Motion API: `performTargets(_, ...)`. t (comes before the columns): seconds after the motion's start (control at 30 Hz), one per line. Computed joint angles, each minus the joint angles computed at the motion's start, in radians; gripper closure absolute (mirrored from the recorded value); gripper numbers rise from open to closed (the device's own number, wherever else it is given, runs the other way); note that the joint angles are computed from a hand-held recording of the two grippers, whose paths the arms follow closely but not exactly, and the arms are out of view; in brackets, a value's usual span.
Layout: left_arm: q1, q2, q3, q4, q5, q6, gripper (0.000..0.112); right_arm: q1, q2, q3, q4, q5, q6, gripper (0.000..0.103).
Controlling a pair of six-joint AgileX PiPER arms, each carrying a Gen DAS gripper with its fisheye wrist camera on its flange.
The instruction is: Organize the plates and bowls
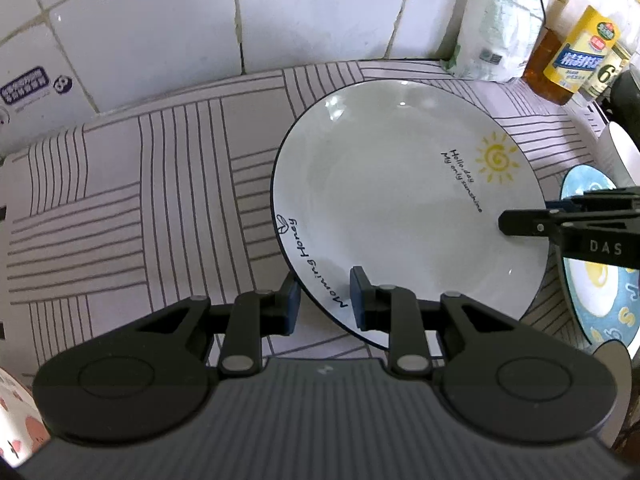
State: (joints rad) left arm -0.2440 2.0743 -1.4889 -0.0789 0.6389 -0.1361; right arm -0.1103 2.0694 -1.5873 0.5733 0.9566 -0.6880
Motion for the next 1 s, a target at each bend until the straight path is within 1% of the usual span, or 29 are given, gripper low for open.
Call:
performTargets(0.07,0.000,0.002,-0.004,0.003,0.006,-0.024,0.088,0.000,0.016,-0.020,-0.013,0.020,0.033,0.075)
performTargets(0.17,0.006,-0.011,-0.008,0.010,0.042,-0.051,0.087,0.002,0.033,-0.048,-0.026,0.047,0.048,0.072)
performTargets(0.23,0.008,-0.048,0.010,0.021,0.062,-0.067,0.084,0.007,0.025,-0.056,-0.041,0.058,0.078,0.064)
performTargets(0.27,0.007,-0.069,0.026,0.028,0.062,-0.067,0.083,0.007,0.010,-0.048,-0.038,0.054,0.091,0.056)
performTargets(0.3,0.005,-0.094,0.041,0.042,0.064,-0.072,0.078,0.000,-0.015,-0.024,-0.018,0.043,0.081,0.050)
performTargets(0.33,0.003,-0.115,0.055,0.051,0.066,-0.077,0.076,-0.008,-0.041,0.000,-0.001,0.033,0.065,0.049)
performTargets(0.37,0.002,-0.141,0.074,0.050,0.063,-0.073,0.071,-0.017,-0.074,0.034,0.025,0.017,0.034,0.048)
performTargets(0.4,0.004,-0.167,0.096,0.045,0.059,-0.066,0.069,-0.025,-0.106,0.060,0.042,0.009,0.008,0.043)
performTargets(0.43,0.000,-0.192,0.110,0.050,0.065,-0.076,0.068,-0.033,-0.140,0.088,0.056,0.001,-0.016,0.042)
performTargets(0.5,-0.013,-0.215,0.106,0.062,0.110,-0.093,0.063,-0.059,-0.212,0.143,0.093,-0.004,-0.066,0.041)
performTargets(0.53,-0.021,-0.226,0.103,0.065,0.132,-0.101,0.063,-0.078,-0.239,0.164,0.121,0.007,-0.096,0.041)
performTargets(0.6,-0.039,-0.258,0.109,0.073,0.157,-0.124,0.062,-0.143,-0.294,0.216,0.220,0.058,-0.183,0.041)
performTargets(0.7,-0.072,-0.309,0.120,0.074,0.183,-0.136,0.062,-0.220,-0.378,0.294,0.286,0.096,-0.224,0.041)
performTargets(0.77,-0.110,-0.339,0.125,0.101,0.190,-0.163,0.062,-0.266,-0.432,0.330,0.295,0.126,-0.242,0.041)
performTargets(0.87,-0.156,-0.369,0.117,0.109,0.207,-0.183,0.061,-0.341,-0.523,0.384,0.319,0.171,-0.314,0.041)
performTargets(0.93,-0.193,-0.378,0.092,0.123,0.238,-0.208,0.059,-0.387,-0.573,0.403,0.325,0.197,-0.335,0.041)
performTargets(1.0,-0.230,-0.389,0.074,0.137,0.256,-0.227,0.052,-0.428,-0.621,0.421,0.325,0.207,-0.353,0.037)
